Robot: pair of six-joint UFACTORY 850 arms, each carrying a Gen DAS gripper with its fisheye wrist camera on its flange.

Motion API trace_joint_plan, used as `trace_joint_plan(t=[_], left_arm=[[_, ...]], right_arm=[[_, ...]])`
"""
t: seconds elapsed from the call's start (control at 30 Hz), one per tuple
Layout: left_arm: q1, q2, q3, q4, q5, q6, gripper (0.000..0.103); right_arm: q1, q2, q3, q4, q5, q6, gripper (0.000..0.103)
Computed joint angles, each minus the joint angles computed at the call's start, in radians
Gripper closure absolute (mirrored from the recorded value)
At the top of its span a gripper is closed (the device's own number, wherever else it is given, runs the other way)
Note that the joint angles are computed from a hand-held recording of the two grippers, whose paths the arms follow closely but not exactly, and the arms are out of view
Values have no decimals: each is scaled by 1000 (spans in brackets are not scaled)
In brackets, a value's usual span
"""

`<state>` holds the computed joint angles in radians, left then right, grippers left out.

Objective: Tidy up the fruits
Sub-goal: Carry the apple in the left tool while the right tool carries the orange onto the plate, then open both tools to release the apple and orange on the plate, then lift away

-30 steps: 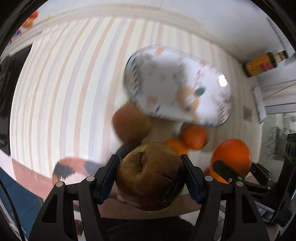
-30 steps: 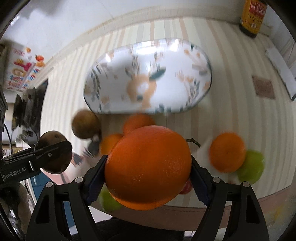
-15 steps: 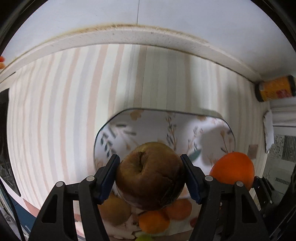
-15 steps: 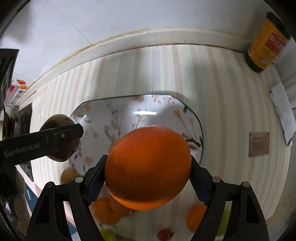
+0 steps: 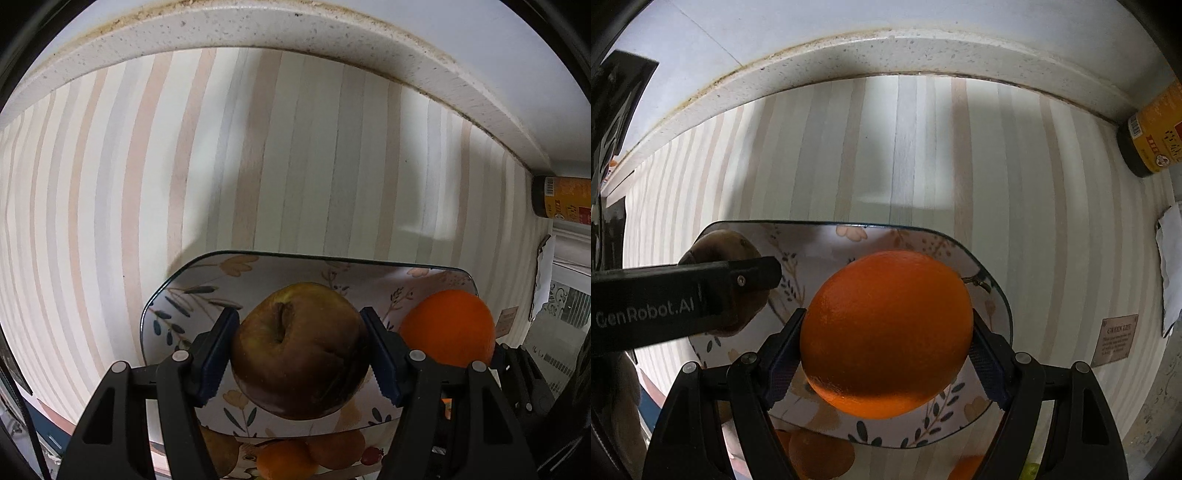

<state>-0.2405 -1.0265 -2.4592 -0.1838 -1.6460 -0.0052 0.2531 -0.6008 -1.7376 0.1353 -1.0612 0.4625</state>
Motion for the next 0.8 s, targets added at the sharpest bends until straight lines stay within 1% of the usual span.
trace_joint_plan(t=[0.07, 0.1, 0.2, 0.23, 0.37, 0.4, 0.43, 0.47, 0.5, 0.57, 0.67, 0.77, 0.8], left_arm=[[4, -8, -11, 4, -11, -1, 38], [4, -28, -43, 4, -27, -4, 38], [-2, -55, -83, 13, -40, -14, 38], [-14, -75, -105, 13, -41, -27, 38], [-33, -53, -48, 23, -19, -28, 38], [-36, -45, -34, 36, -13, -23, 36], [-38, -31, -10, 42, 0, -18, 30], [-39, -7, 29, 41, 24, -13, 19], [-38, -1, 33, 42, 33, -11, 15], [-38, 8, 37, 40, 46, -12, 15], [-34, 49, 85, 49, 85, -7, 15], [-30, 125, 192, 73, 150, 9, 15], [-31, 165, 244, 98, 190, 15, 15]], right_arm=[[-5, -10, -11, 6, -4, -6, 19], [-7, -18, -23, 6, -15, -13, 19], [-9, -40, -54, 7, -35, -17, 19], [-10, -46, -62, 8, -43, -17, 18], [-9, -74, -101, 7, -81, -10, 18], [-10, -83, -113, 10, -92, -7, 18], [-11, -85, -117, 15, -97, -8, 15], [-13, -83, -116, 23, -96, -14, 13], [-15, -83, -119, 29, -99, -17, 9], [-11, -79, -127, 27, -96, -11, 9], [-10, -60, -119, 19, -97, -10, 9], [-4, -21, -79, 21, -93, -5, 9], [0, -5, -61, 13, -89, 4, 9]])
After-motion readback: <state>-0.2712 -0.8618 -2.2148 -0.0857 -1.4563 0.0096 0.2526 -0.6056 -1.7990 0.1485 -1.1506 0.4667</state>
